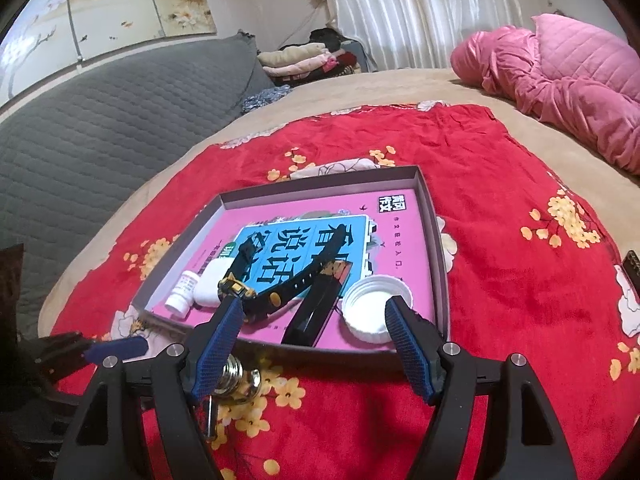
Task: Organize rigid objects
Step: 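Withdraw both tools and move left toward the red lighter, right toward the silver ring, then close left tool on the red lighter while right tool closes on the silver metal ring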
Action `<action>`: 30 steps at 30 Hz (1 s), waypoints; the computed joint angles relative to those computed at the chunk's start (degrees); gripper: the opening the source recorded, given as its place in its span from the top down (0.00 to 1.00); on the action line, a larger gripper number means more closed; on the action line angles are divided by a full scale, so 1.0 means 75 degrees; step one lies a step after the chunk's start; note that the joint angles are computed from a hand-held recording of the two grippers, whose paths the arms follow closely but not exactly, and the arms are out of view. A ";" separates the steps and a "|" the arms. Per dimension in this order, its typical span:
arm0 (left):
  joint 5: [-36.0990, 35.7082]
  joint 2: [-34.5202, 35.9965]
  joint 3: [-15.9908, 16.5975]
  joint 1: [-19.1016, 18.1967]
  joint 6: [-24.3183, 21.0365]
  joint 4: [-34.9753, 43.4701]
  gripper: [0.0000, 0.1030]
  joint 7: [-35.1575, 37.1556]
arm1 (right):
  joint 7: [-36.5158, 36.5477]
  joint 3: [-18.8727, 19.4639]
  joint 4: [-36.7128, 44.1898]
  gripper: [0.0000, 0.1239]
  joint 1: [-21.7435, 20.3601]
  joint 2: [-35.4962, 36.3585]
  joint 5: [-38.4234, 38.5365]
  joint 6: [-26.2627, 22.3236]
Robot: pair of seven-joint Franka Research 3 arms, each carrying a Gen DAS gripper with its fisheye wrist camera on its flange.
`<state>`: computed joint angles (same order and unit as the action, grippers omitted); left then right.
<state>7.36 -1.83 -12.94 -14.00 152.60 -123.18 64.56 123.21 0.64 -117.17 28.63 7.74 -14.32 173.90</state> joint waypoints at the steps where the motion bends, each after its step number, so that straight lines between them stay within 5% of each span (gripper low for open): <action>1: -0.0131 0.0000 -0.0005 -0.0019 0.0010 -0.0033 0.41 0.0082 | 0.0031 -0.0008 -0.0038 0.39 0.0012 -0.0036 -0.0014 -0.0015; 14: -0.0191 0.0642 -0.0098 -0.0145 -0.0396 0.0341 0.41 -0.0287 | 0.0077 0.0311 -0.0318 0.39 -0.0185 -0.0311 -0.0147 -0.0217; 30: 0.0400 0.0238 0.0071 0.0151 -0.0333 -0.0241 0.41 -0.0727 | -0.2985 0.0957 0.0056 0.39 -0.0177 0.0127 0.2197 -0.0821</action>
<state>10.36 -0.05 -12.41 -12.87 150.11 -124.99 59.12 100.83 7.82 -116.75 27.30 8.69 2.15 167.74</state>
